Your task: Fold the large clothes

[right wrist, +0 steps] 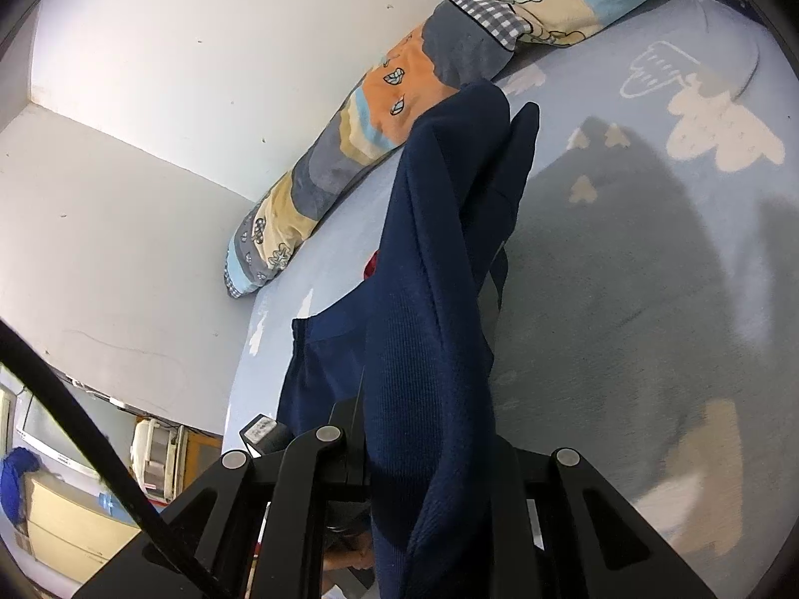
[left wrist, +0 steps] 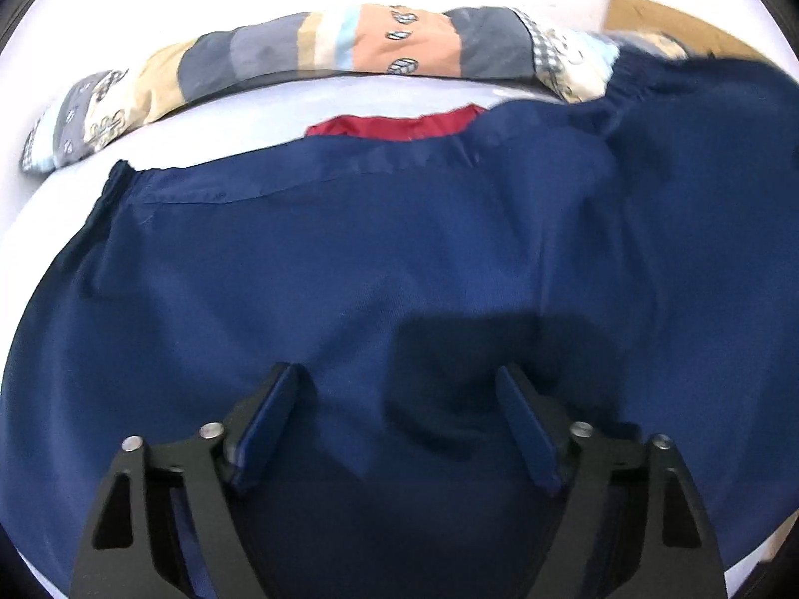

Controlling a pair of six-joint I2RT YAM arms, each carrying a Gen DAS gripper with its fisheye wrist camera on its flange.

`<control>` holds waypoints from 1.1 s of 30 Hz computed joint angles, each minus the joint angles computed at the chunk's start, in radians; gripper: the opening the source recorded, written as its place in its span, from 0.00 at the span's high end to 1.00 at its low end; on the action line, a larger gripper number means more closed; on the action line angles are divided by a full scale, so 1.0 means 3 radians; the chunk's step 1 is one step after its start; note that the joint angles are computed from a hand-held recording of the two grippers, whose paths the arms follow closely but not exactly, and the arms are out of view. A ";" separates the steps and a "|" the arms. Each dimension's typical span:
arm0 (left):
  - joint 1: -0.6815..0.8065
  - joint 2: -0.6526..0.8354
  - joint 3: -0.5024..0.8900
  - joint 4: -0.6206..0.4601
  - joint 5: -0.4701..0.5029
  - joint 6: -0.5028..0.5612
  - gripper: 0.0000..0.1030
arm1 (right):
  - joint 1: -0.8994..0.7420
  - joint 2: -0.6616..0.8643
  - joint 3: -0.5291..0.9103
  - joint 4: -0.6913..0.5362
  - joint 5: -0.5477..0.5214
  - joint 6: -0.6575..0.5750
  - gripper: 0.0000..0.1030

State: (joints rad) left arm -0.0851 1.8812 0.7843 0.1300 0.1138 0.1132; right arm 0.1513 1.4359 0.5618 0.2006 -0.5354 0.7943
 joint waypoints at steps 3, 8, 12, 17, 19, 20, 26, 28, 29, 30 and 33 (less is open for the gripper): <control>0.0237 -0.0280 0.0123 -0.0264 0.0355 -0.0199 0.26 | 0.0005 -0.0039 -0.0018 0.0048 -0.0030 0.0084 0.83; 0.0818 -0.0953 0.0253 -0.0633 0.0658 -0.0299 0.26 | 0.0129 -0.0051 -0.0049 0.0280 -0.0033 0.0410 0.83; 0.1239 -0.0944 0.0459 -0.0850 0.0856 -0.0160 0.26 | 0.0426 -0.0015 -0.0011 0.0492 0.0203 0.0770 0.83; 0.1762 -0.0753 0.0733 -0.1143 0.1182 -0.0019 0.26 | 0.0947 0.0238 0.0339 0.0540 0.0643 0.1088 0.83; 0.1922 -0.0741 0.0818 -0.1205 0.1265 0.0046 0.26 | 0.1186 0.0472 0.0634 0.0465 0.0816 0.1190 0.83; 0.2013 -0.0729 0.0885 -0.1250 0.1314 0.0066 0.26 | 0.1287 0.0585 0.0797 0.0387 0.0896 0.1199 0.83; 0.2637 -0.0544 0.1348 -0.1548 0.1514 0.0283 0.26 | 0.1906 0.1744 0.2215 -0.0202 0.1311 0.1219 0.84; 0.2765 -0.0452 0.1463 -0.1589 0.1508 0.0270 0.26 | 0.2034 0.2198 0.2678 -0.0340 0.1339 0.1209 0.86; 0.2838 -0.0391 0.1538 -0.1640 0.1537 0.0248 0.26 | 0.2110 0.2470 0.2951 -0.0419 0.1366 0.1218 0.88; 0.2912 -0.0330 0.1619 -0.1725 0.1601 0.0229 0.26 | 0.2175 0.2723 0.3235 -0.0567 0.1406 0.1197 0.88; 0.3038 -0.0202 0.1794 -0.1918 0.1767 0.0184 0.26 | 0.2257 0.3130 0.3630 -0.0715 0.1431 0.1282 0.89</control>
